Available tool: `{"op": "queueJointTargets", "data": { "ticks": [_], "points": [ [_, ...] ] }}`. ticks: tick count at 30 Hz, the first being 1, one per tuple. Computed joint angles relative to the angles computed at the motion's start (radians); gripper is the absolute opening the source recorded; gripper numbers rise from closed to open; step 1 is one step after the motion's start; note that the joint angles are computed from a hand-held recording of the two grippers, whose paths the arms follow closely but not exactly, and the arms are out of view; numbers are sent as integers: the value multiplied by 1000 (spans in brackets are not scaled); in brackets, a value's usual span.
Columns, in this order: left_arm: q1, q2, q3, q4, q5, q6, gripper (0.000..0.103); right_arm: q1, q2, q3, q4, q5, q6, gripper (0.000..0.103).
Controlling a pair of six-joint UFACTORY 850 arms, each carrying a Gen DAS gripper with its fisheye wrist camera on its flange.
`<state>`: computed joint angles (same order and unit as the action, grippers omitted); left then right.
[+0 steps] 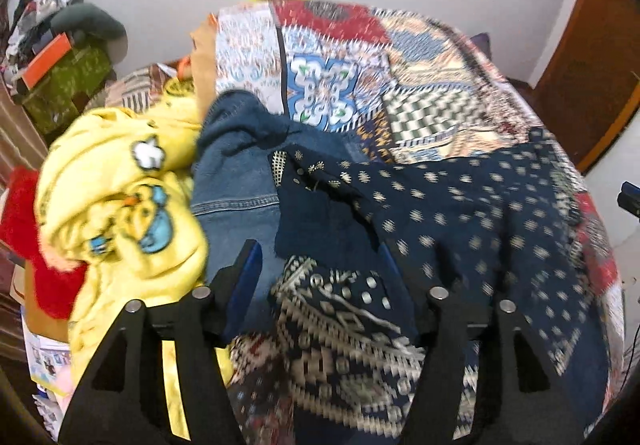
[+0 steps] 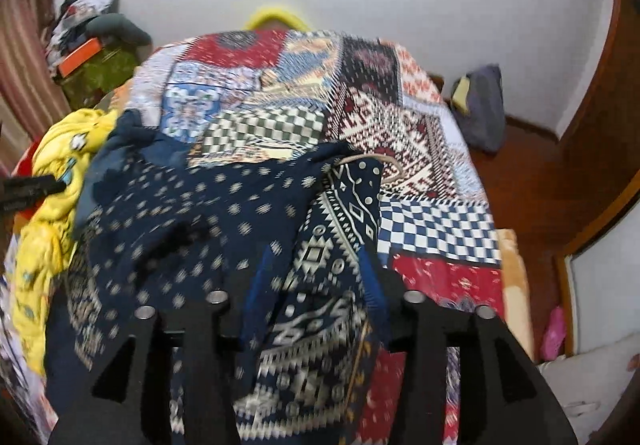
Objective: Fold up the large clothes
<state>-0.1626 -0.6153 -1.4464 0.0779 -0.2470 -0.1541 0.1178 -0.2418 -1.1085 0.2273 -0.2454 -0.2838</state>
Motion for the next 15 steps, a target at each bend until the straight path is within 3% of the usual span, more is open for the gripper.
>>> {"op": "queueJointTargets", "data": {
  "ticks": [2,5,10,15],
  "points": [
    [0,59,60,1,17,-1,71,12,71,63,-38,32,21,60],
    [5,154,175,-96,56,89,85,19,154,136,6,44,-39,61],
    [14,250,317,-367,58,378,87,3,261,260,243,28,-252,61],
    [27,287,447,-743,26,736,87,-1,291,337,97,-7,-90,61]
  ]
}}
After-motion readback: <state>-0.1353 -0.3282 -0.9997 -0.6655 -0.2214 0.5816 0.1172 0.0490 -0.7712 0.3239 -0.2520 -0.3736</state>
